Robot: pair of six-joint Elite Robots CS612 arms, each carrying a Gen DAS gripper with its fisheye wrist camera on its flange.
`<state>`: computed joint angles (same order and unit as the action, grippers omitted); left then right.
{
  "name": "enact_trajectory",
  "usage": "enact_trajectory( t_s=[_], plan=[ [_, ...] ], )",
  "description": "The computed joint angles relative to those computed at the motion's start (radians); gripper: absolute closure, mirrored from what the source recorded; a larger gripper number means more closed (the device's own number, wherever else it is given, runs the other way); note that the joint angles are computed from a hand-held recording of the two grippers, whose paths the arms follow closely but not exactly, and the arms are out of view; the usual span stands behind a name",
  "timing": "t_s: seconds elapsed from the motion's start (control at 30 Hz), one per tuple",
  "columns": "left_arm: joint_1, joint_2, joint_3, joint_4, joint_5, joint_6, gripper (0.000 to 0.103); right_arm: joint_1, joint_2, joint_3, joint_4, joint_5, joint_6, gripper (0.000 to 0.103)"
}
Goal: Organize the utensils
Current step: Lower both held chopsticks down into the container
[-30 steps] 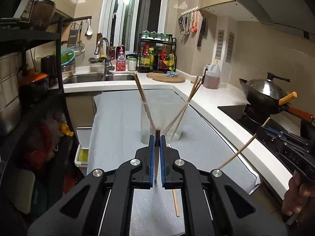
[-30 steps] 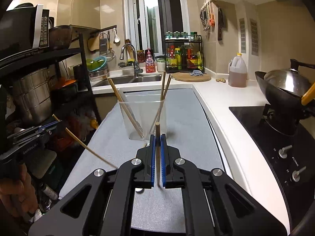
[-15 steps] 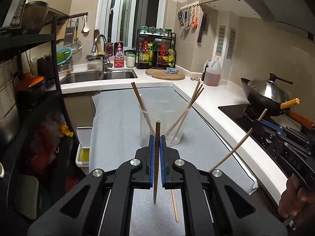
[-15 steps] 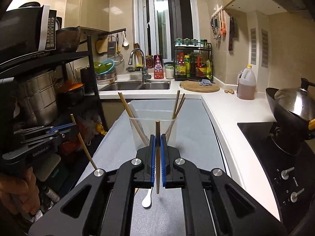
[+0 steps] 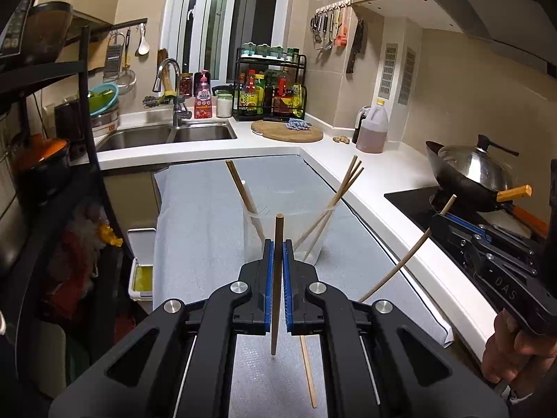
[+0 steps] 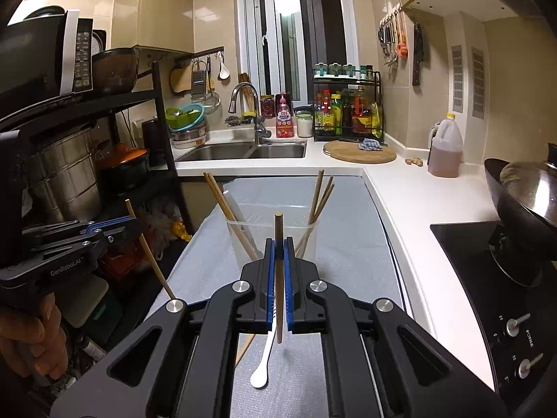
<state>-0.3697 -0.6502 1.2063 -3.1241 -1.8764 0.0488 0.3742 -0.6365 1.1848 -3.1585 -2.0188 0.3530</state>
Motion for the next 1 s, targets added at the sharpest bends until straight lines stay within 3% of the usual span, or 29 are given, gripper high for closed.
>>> enact_trajectory(
  t_s=[0.4, 0.67, 0.93, 1.0],
  plan=[
    [0.005, 0.044, -0.178, 0.053, -0.035, -0.013, 0.098, -0.031, 0.032, -0.142, -0.036, 0.030, -0.076, 0.098],
    [-0.003, 0.109, -0.338, 0.057, -0.058, -0.058, 0.098, -0.052, 0.085, -0.269, -0.035, 0.021, -0.103, 0.098],
    [-0.031, 0.177, -0.437, 0.006, 0.028, -0.013, 0.098, -0.074, 0.129, -0.318, 0.016, 0.069, -0.086, 0.098],
    [-0.032, 0.195, -0.466, 0.003, 0.014, -0.012, 0.098, -0.079, 0.138, -0.324, 0.033, 0.082, -0.075, 0.098]
  ],
)
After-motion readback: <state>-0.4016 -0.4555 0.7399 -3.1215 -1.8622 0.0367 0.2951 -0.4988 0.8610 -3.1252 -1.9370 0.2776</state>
